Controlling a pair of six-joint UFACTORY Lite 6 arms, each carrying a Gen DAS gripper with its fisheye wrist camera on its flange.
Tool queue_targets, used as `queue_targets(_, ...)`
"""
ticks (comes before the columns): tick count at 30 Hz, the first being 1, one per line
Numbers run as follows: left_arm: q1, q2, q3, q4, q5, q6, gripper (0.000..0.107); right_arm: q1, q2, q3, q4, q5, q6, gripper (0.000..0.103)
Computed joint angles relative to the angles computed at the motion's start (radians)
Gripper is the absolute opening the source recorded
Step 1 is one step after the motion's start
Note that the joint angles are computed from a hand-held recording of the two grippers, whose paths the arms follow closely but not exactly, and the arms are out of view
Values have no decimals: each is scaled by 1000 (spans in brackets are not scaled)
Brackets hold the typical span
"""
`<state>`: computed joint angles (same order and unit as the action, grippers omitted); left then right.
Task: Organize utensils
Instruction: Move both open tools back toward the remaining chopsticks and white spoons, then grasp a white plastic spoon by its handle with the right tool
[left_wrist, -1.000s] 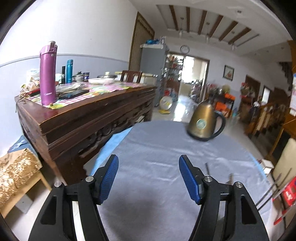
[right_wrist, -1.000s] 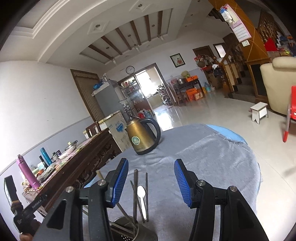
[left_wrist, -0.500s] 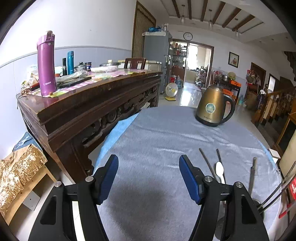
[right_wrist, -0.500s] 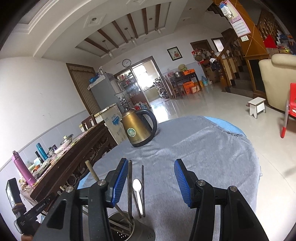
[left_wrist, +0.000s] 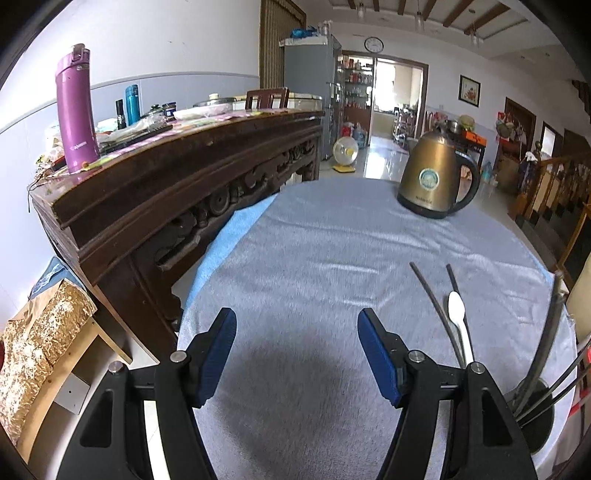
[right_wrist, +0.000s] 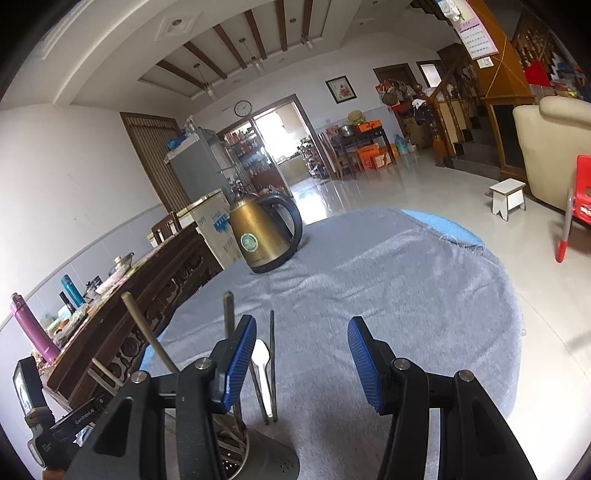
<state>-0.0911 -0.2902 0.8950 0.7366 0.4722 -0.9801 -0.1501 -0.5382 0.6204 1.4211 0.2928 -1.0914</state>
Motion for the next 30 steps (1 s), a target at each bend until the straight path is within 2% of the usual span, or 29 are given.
queue_targets(4,15,50,18,-56,-18,61,69,-19,67,17,38,35,-41,55)
queue_targets(7,50,113,46,-190,-85,217,69,-70,155,39,79,88,-82,55)
queue_targets(9,77,192,86,-349,-152,415,69,-108,214,55,95,130,-88,55)
queue_targets(12,88,309,156,-566,-201,679,69,-156,313,78,148,202,-139,55)
queue_targets(15,75,423,243,-544,-174,670,69,-147,465,170,143,261,-191,52)
queue_targets(17,67,442,252,-504,-176,627,69,-126,602,289,59,290,-151,44)
queue_targets(19,60,446,243,-469,-186,595,69,-107,769,458,-75,364,-65,39)
queue_targets(23,54,479,260,-461,-174,589,69,-23,1089,854,-314,486,109,30)
queue_targets(25,59,486,260,-511,-177,628,69,14,1233,1052,-391,587,183,30)
queue_targets(30,65,512,293,-584,-166,696,69,135,1554,1530,-574,725,383,30)
